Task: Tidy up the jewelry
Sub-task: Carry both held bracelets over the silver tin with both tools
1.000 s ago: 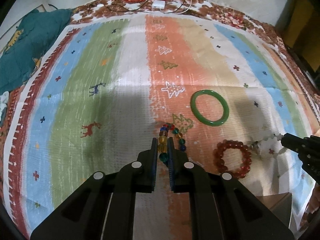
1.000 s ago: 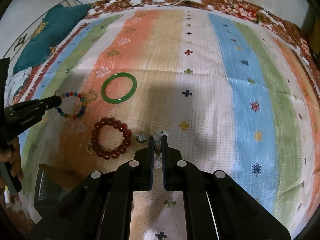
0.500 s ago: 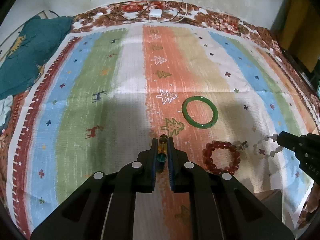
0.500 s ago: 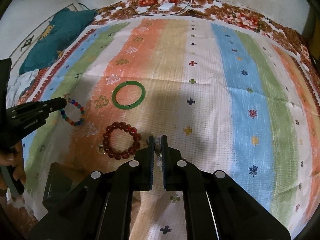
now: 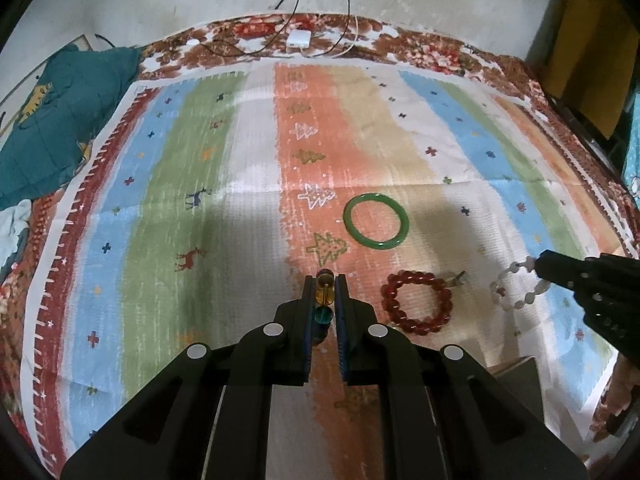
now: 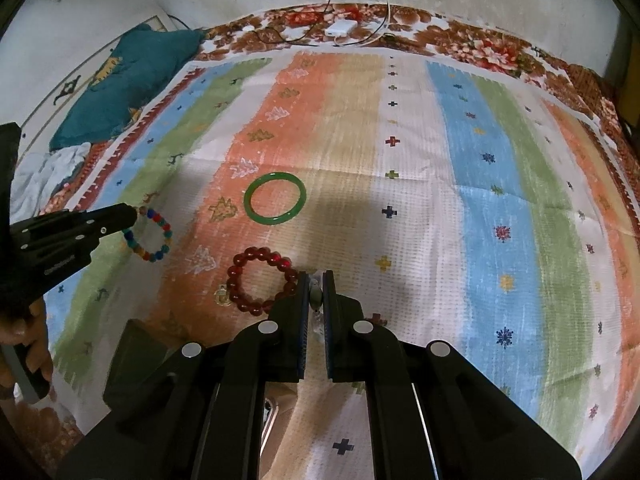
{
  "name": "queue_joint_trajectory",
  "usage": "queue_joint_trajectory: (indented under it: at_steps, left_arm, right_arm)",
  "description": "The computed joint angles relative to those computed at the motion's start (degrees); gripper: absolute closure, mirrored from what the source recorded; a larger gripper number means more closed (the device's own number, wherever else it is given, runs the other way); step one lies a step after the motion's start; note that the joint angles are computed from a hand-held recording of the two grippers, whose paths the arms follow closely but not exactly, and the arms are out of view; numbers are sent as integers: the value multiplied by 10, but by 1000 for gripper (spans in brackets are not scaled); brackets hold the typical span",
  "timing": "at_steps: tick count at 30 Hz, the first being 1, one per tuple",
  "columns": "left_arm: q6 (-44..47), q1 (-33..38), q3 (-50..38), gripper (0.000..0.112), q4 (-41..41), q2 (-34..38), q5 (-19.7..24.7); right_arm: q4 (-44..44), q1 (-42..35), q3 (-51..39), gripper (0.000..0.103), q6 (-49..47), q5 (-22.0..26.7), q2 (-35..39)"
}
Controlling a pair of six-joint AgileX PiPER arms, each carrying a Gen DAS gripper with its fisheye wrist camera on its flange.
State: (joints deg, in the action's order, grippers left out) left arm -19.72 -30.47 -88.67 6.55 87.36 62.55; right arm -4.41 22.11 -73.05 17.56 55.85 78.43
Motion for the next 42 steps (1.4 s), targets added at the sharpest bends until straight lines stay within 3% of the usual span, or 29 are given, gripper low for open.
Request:
queue_joint_trajectory:
  at_steps: [27,42]
  left_arm:
    - [-42,-78,16,103,18,-99,21]
    - [-96,-155,44,103,55,-145,31]
  right_arm:
    - [-66,111,-11,96,84,35,-71]
    - [-95,184,11,96,131,49,-109]
